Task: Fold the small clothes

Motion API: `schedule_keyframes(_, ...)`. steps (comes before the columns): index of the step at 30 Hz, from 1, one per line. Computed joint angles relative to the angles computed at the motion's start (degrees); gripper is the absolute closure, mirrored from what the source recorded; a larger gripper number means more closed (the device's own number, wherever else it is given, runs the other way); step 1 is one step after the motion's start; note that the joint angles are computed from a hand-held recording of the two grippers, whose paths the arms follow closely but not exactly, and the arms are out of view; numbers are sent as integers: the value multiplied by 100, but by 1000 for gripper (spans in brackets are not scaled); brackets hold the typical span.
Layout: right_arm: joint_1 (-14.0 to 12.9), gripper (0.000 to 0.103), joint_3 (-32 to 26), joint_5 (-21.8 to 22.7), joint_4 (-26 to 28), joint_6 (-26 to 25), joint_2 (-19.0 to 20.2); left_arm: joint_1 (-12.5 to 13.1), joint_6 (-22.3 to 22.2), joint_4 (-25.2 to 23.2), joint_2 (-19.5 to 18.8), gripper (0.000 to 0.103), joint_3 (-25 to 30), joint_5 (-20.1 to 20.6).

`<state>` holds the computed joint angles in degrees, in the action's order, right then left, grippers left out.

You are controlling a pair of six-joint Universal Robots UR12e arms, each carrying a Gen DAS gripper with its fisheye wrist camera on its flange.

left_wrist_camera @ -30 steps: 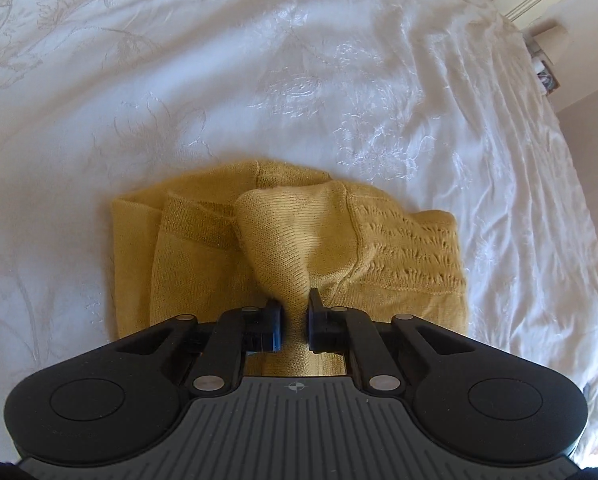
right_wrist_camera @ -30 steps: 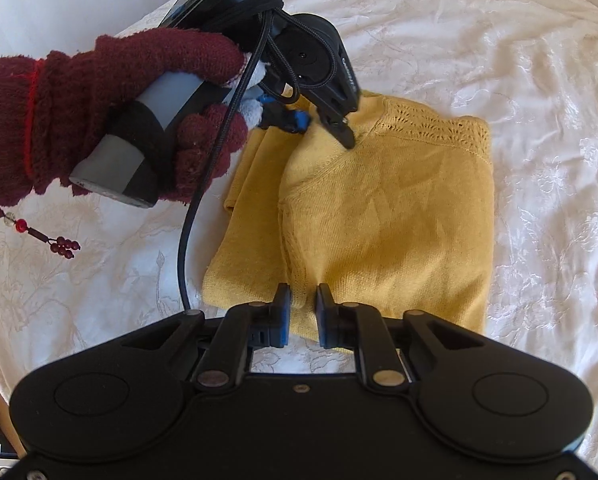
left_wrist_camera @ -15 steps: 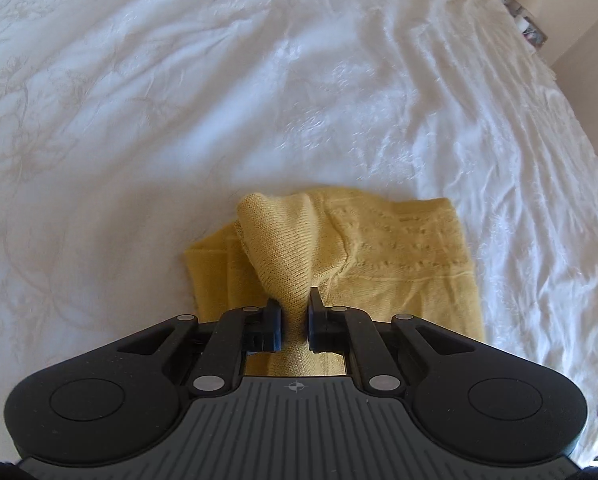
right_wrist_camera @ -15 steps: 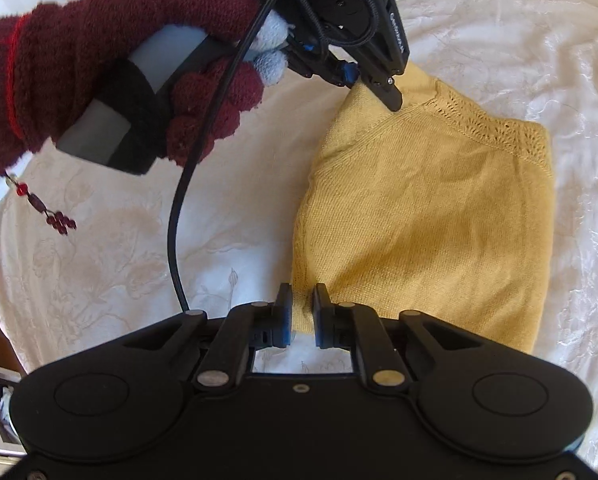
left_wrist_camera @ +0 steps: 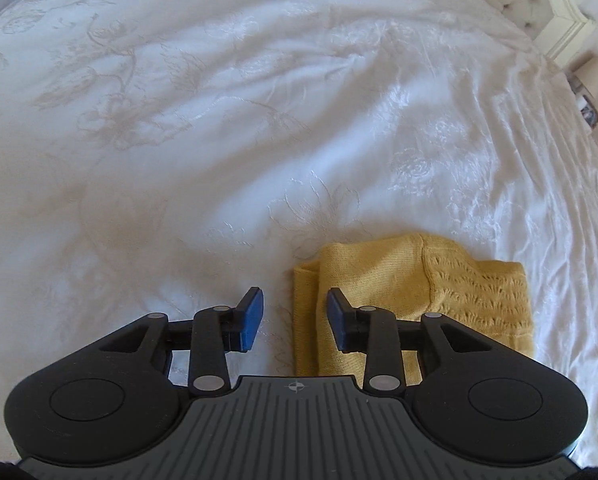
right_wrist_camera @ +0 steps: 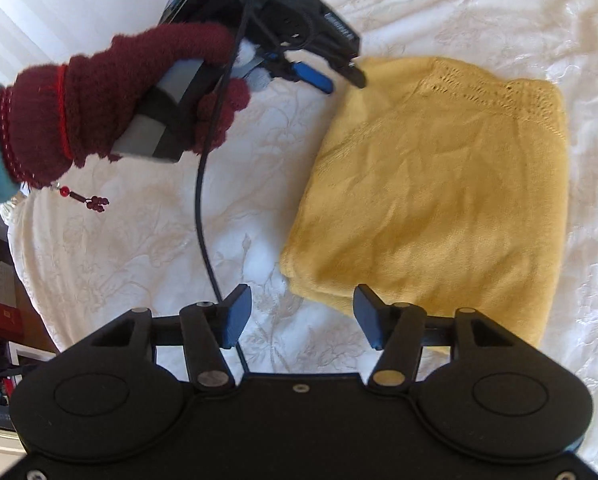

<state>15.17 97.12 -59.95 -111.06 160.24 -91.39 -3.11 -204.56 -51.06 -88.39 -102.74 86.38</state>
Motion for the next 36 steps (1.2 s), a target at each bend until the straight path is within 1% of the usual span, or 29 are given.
schedule_keyframes(1,-50,32,-6,4,-113,99,7,-21,-11,32,38,69,-9,87)
schedule_keyframes(3,-142,27,-32,-8,-480,367,74,-80,11,99,102,69,-32,210)
schedule_keyframes(5,-197,24,-49,-101,-840,535,145,-163,7,145,179,67,-70,316)
schedule_keyframes(6,-205,19,-78,-182,-1005,578,205,-205,8,165,216,66,-96,328)
schedule_keyframes(7,-204,16,-141,-248,-1130,579,297,-253,19,167,262,65,-131,327)
schedule_keyframes(10,-198,16,-294,-315,-1377,492,537,-411,52,121,355,64,-210,345)
schedule_keyframes(13,-140,15,-423,-426,-1556,320,779,-550,43,-71,451,64,-295,308)
schedule_keyframes(14,-121,14,-491,-474,-1520,266,870,-573,42,-128,478,64,-319,263)
schedule_keyframes(17,-73,13,-683,-671,-1146,128,1097,-635,-46,-321,564,64,-398,153)
schedule_keyframes(18,-59,12,-797,-716,-856,53,1184,-643,-68,-372,583,64,-414,130)
schedule_keyframes(20,-35,4,-953,-686,-435,-217,1321,-674,-137,-462,646,64,-463,116)
schedule_keyframes(21,-25,0,-978,-650,-381,-384,1340,-676,-134,-479,664,64,-478,104)
schedule_keyframes(23,-9,0,-1031,-678,-270,-601,1339,-683,-127,-520,712,64,-512,90)
schedule_keyframes(24,-37,0,-1025,-599,-251,-625,1312,-685,-150,-535,735,64,-525,83)
schedule_keyframes(27,-238,1,-872,-213,-539,-400,1158,-684,-277,-482,811,63,-594,56)
schedule_keyframes(30,-434,1,-697,-129,-876,-139,987,-730,-378,-439,853,62,-640,136)
schedule_keyframes(33,-596,1,-710,-119,-748,15,988,-736,-441,-477,855,58,-668,92)
schedule_keyframes(36,-722,1,-815,-43,-301,7,1083,-684,-568,-509,850,57,-726,-199)
